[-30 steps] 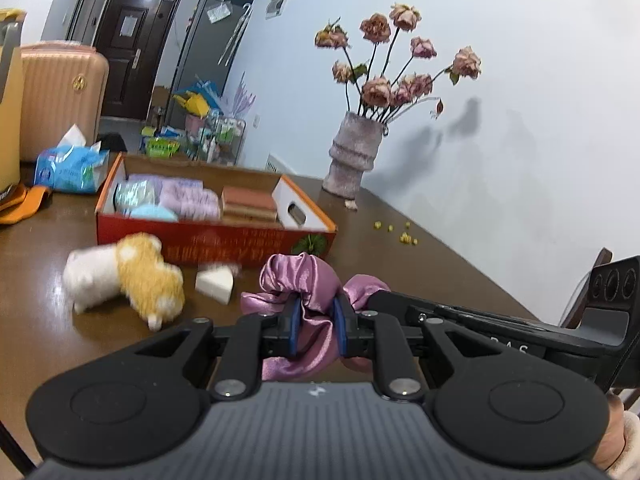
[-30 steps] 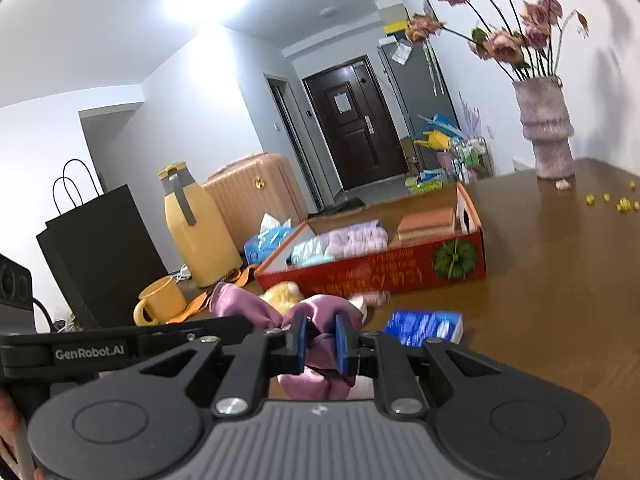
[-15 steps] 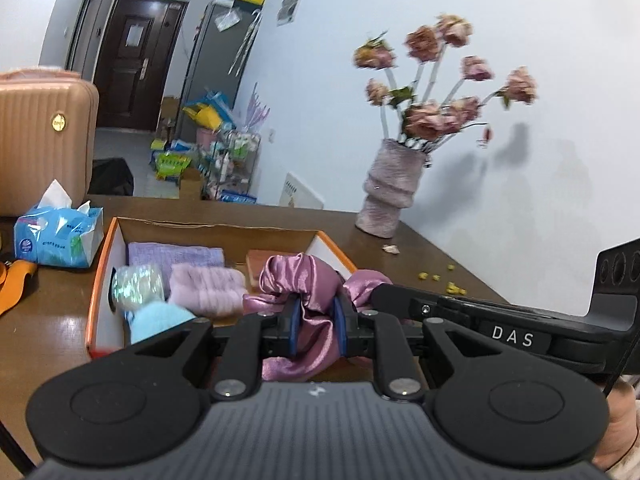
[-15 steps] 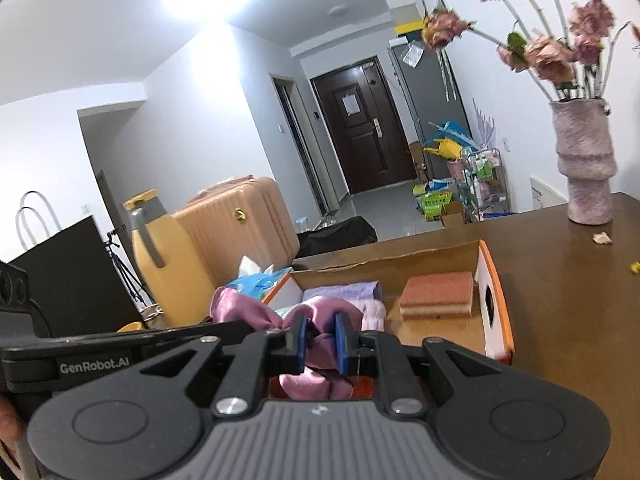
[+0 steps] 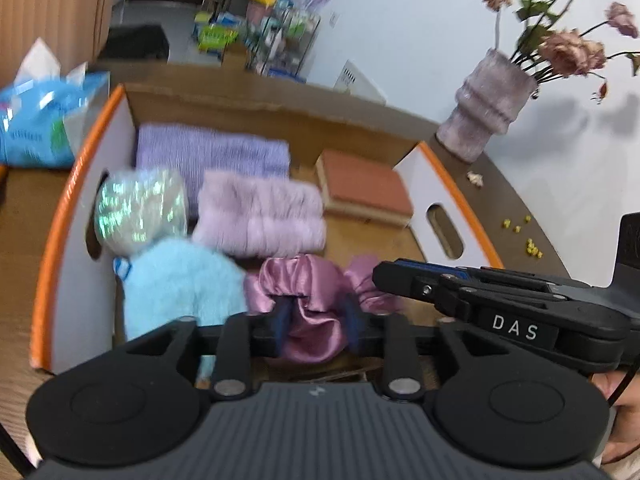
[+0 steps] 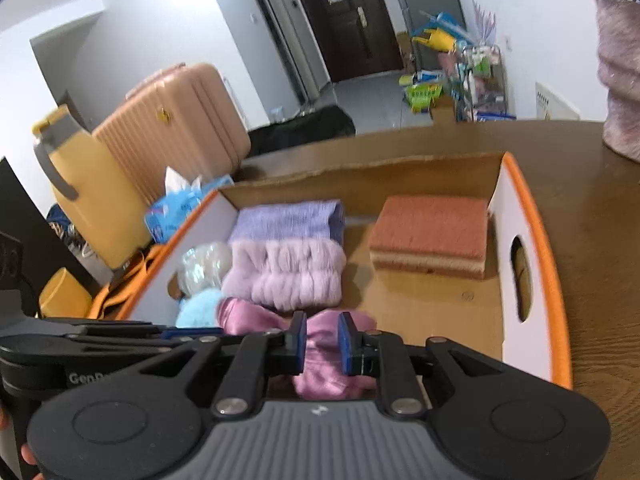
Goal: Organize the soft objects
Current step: 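Carry the pink bow with both tools into the box and open, then move both tools to the blue tissue pack and close on it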
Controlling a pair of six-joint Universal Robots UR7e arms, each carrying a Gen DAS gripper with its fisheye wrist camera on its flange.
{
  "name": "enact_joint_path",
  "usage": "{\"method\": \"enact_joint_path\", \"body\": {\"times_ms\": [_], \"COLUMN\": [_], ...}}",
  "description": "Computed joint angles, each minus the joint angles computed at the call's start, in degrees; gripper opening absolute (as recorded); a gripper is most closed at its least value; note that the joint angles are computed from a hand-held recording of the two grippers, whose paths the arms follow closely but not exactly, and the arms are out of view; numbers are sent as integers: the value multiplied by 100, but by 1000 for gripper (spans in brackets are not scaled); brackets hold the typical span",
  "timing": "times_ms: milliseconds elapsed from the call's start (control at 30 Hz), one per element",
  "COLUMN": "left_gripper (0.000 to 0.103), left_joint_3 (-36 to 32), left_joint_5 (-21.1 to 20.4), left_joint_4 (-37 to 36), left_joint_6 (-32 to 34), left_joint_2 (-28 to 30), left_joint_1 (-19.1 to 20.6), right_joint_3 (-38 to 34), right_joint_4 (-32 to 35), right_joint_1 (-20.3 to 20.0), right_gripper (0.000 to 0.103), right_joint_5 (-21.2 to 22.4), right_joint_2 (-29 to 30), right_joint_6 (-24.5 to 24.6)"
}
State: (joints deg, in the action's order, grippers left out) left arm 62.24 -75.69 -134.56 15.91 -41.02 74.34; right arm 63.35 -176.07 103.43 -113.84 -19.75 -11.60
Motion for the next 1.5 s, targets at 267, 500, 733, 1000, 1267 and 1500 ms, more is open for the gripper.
{"method": "enact_joint_path", "body": {"times_ms": [267,500,733,1000,1267,1500], "left_gripper": [61,76,90,92,93,92], "left_joint_3": [431,2065,3928,5424,5960,5931], "left_joint_5": [-49,-3,-228,-211,-25,-68], "left_joint_4": [-495,-2337,-4390,-5168,-4903,-4750], "left_joint_6": [186,932,1742,1868,1616,1541], "left_joint_2": [-316,-1379,-2503,-3403,-3773,-3729], "left_joint_1": [-40,-326,-539,-598,-483,-448], "right_joint_3": [136,1066,2375,3729,4514,4672], "right_joint_4": [-337,-1550,-3651,-5257,-6016,-6078], "right_joint_1": [82,440,939,1336,1399,1307], "right_gripper": [25,37,56,64,65,65], "right_joint_5": [-140,-330,-582,-931,-1081,-1294], "right_joint_2": [-39,-549,-904,-982,-774,-642], "right_joint_6": [-112,-577,-1648,-1919,-1138,-818]}}
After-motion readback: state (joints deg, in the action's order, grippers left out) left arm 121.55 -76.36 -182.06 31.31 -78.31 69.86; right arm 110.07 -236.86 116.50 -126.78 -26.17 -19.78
